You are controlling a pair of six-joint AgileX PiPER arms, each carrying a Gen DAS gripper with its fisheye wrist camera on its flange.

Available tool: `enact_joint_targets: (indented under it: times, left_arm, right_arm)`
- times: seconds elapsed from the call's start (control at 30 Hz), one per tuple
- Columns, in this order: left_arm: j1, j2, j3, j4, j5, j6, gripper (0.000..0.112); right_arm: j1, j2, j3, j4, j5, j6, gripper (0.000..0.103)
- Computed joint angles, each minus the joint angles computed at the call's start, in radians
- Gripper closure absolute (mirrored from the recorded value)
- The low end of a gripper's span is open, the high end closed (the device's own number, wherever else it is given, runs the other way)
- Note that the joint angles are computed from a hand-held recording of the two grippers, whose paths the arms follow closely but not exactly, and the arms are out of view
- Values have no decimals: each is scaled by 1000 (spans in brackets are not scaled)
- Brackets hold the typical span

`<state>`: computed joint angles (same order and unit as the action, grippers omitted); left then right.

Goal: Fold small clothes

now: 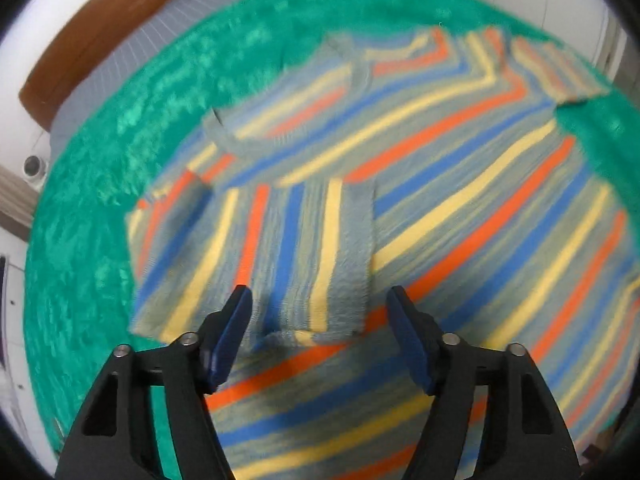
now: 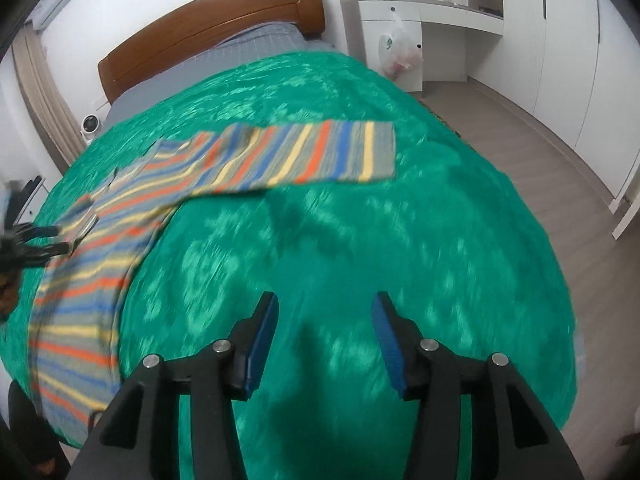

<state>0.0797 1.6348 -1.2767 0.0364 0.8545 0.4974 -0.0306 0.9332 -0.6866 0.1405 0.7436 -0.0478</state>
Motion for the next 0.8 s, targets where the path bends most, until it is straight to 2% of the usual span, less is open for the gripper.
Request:
enact_joint_targets:
  times: [0.03,0.1,0.13,0.17,0.23,0.3,0.43,0.5,0.63,0.8]
  left_arm:
    - [12,14,-3,-18,2,12,43]
    - [44,35,-24,-85,29,39,71]
    - [51,38,-33,-96,44,38,104]
    - [55,33,-41,-91,51,14,109]
    - [93,17,-67,-150,68,25,109]
    - [197,-8,-120,-250,99,36,109]
    - [491,21,-261,-353,162,-78,109]
    - [603,60,-297,-255,126,-201,110]
    - [703,145,-308,17,59,-412,110]
    - [749,173,-255,41,18,-452,110]
  right_arm:
    - [23,-22,14,-26,0,37,54]
    - [59,-58,40,-64,-5,93,54]
    - [75,-69,47,-83,-9,120,54]
    - [92,-76,55,-103,-17,154,54]
    - [97,-107,62,-109,-4,179,54]
    - [105,-151,65,-118,18,208,54]
    - [200,-212,74,-214,44,346,49]
    - [273,-223,88,-283,47,443,48]
    - [310,-195,99,-293,37,489,48]
    - [414,-182,99,-419,58,633,48]
